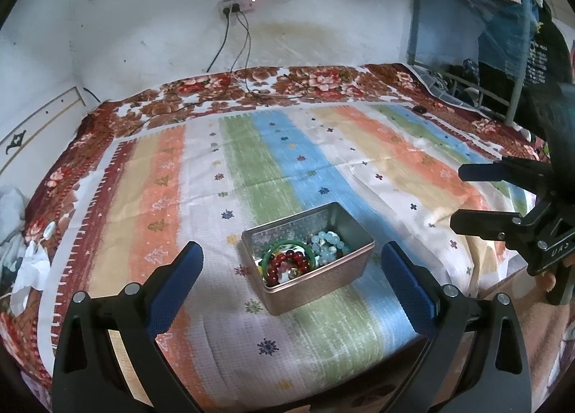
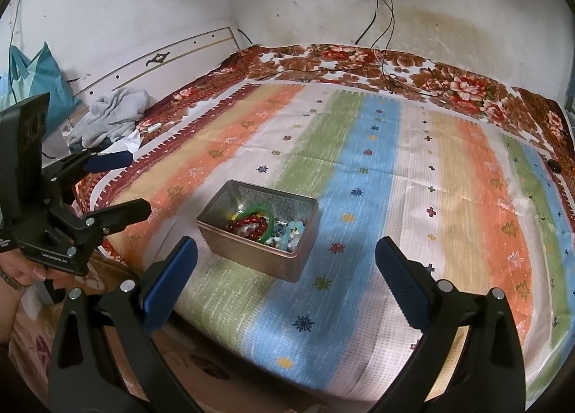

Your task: Organize jewelry

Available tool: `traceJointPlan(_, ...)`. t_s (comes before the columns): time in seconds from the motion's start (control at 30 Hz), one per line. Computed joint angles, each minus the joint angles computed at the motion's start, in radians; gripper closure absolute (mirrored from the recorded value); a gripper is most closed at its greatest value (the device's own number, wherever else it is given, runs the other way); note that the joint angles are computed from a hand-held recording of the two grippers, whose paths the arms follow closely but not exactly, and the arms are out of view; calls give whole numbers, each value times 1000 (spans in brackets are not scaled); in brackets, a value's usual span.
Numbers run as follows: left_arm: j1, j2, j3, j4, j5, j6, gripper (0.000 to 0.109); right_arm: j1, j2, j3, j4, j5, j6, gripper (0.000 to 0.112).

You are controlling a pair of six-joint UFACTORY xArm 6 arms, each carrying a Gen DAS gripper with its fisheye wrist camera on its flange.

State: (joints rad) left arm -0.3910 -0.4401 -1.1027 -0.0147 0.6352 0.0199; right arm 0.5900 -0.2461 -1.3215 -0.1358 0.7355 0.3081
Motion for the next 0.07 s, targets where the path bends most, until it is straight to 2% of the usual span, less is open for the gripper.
traceJointPlan(0.07, -4, 0, 0, 5, 2, 2, 11, -1, 0, 1, 3, -1, -4, 14)
